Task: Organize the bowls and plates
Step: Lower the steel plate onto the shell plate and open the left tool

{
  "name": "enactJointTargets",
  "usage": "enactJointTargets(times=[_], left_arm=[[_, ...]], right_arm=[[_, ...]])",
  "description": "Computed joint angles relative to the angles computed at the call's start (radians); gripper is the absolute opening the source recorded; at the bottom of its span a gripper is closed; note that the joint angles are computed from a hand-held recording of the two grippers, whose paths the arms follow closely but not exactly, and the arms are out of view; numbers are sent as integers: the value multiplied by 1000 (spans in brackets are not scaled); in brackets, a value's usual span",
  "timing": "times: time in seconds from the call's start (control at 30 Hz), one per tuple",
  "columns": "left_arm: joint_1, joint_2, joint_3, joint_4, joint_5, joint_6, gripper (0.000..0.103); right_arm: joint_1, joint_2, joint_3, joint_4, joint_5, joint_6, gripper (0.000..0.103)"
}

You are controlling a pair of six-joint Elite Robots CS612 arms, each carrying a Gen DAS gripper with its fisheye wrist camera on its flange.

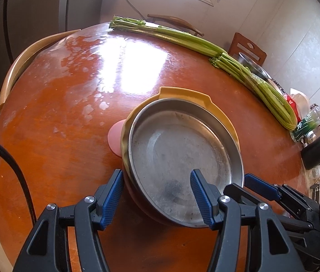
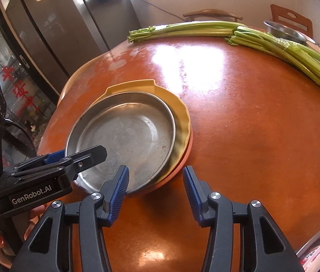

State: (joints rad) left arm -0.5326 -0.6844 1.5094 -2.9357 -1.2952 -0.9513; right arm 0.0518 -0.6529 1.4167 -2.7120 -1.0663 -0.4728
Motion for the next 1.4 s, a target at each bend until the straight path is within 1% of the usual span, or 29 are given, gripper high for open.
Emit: enactJointTargets(times=[0.03,0.13,0.73,1.23,1.4], left_arm=[[-1,2,-5,5,2,3,60],[0,7,-17,14,1,12,60],[2,42,-85,33,-9,70,60],[-1,66,-130,37,-35,113,60],[1,69,-135,39,-44,116,60]], right_arm=[[1,3,-2,-5,-9,3,51],[-3,8,-7,-6,-6,15,51],[-17,6,-2,-30,-46,50,51],[-27,2,7,-56,-79,88,51],[-25,2,7,-61,-87,87,51]])
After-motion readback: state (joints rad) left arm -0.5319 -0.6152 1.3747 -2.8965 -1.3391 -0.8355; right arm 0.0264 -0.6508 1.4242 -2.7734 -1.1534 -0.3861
